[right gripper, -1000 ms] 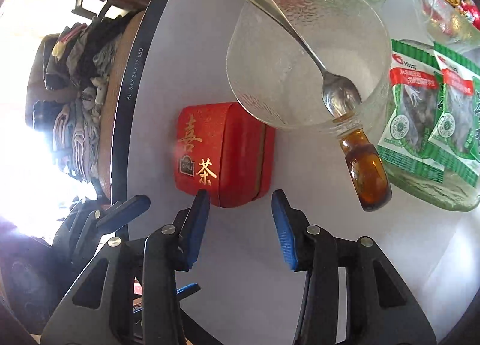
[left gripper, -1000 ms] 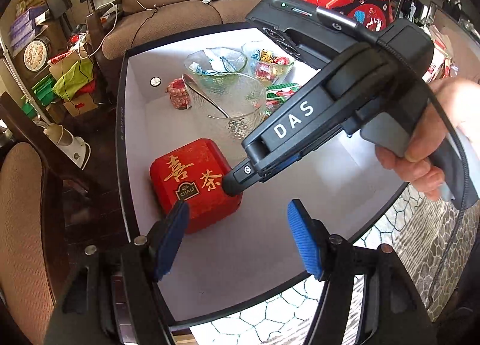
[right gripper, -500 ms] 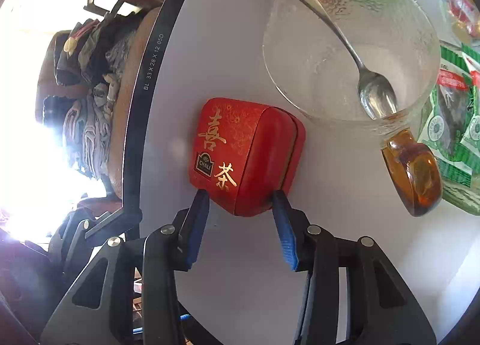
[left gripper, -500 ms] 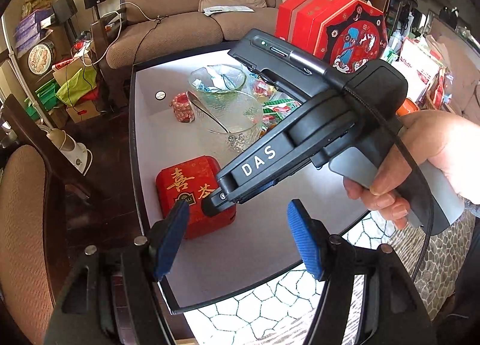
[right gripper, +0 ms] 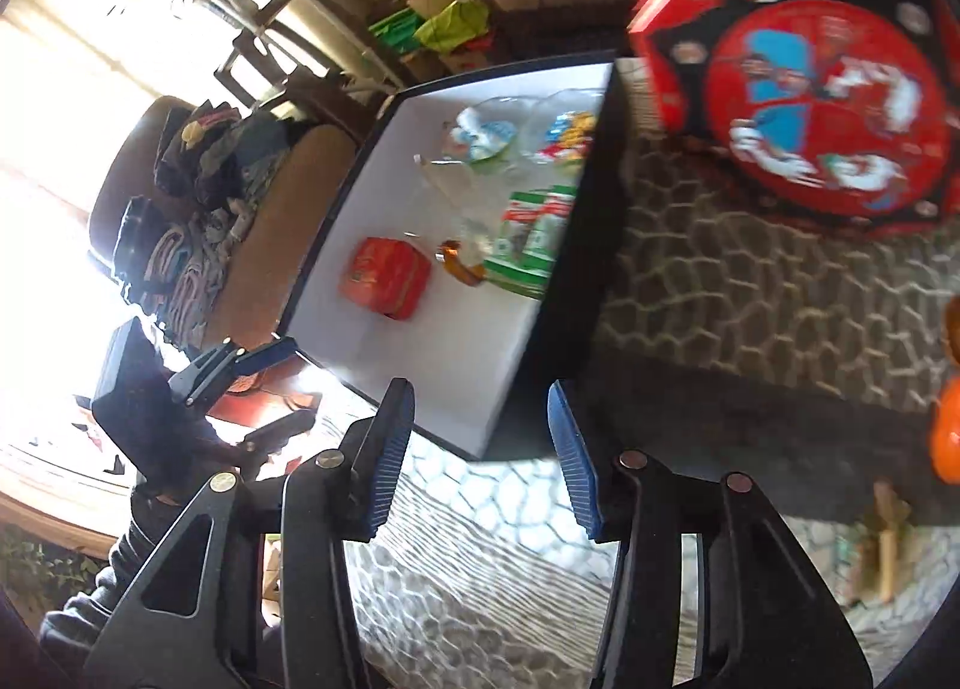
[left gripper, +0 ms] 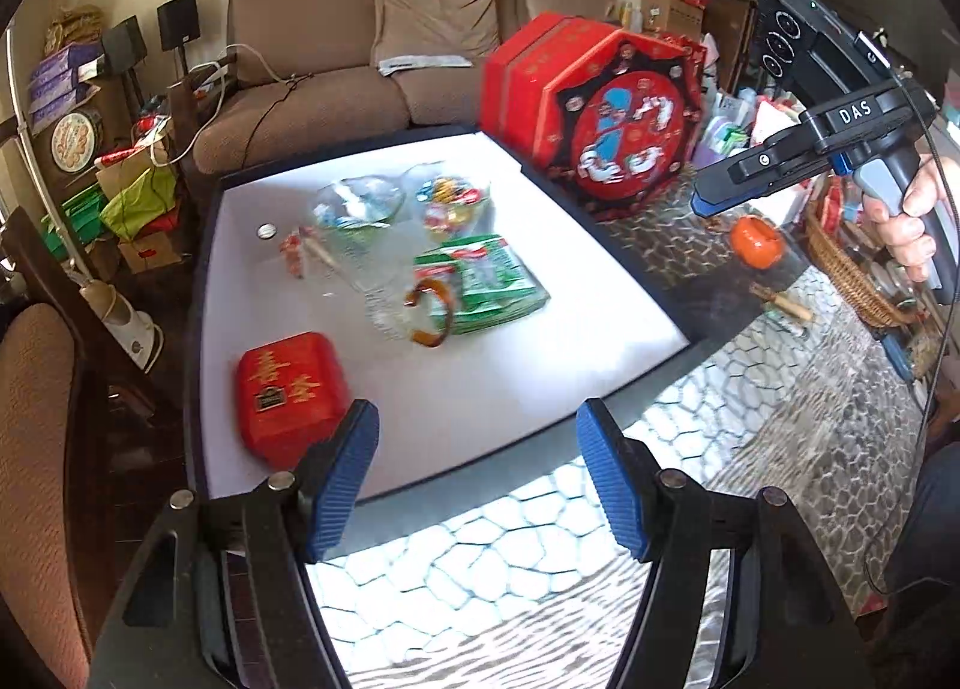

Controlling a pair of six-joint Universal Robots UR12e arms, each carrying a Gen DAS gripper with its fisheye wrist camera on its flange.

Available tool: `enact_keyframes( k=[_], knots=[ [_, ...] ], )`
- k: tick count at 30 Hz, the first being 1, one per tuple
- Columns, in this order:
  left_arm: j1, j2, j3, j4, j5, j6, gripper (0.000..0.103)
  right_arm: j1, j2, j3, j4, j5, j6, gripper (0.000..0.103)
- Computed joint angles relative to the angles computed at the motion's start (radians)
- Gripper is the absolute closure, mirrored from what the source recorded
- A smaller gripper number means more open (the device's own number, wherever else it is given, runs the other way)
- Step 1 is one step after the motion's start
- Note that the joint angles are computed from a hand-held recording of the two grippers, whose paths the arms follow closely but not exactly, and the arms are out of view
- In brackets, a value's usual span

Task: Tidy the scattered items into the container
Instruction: 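Move the right gripper to the orange ceramic pot on the blanket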

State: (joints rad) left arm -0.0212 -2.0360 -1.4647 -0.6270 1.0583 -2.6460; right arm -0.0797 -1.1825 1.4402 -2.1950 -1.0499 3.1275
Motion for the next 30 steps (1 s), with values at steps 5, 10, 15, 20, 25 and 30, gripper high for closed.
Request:
enact_keyframes(
  k=[5,10,15,20,25,30],
  knots=[
    [-0.065,0.016,-0.027,-0.040,-0.104,-0.064,0.034,-0.122,-0.147,0.217,-0.104,-0.079,0.033,0.055],
    [-0.156,-0.014,-0.014,-0.062,-0.116,-0.183,0.034,-0.192,-0.210,0.372,-0.247,-0.171,0.090,0.055],
    [-0.245,-0.062,0.011,-0.050,-0.044,-0.304,0.034,-0.280,-0.210,0.480,-0.394,-0.103,0.208,0.056],
    [-0.293,-0.126,0.084,-0.035,-0.024,-0.443,0.034,-0.343,-0.177,0.510,-0.499,-0.045,0.272,0.056],
    [-0.344,-0.211,0.231,-0.020,0.071,-0.489,0.034,-0.374,-0.119,0.461,-0.537,-0.020,0.324,0.054],
    [-0.399,-0.340,0.465,-0.102,0.210,-0.484,0.034,-0.375,-0.035,0.353,-0.466,-0.035,0.326,0.054]
  ],
)
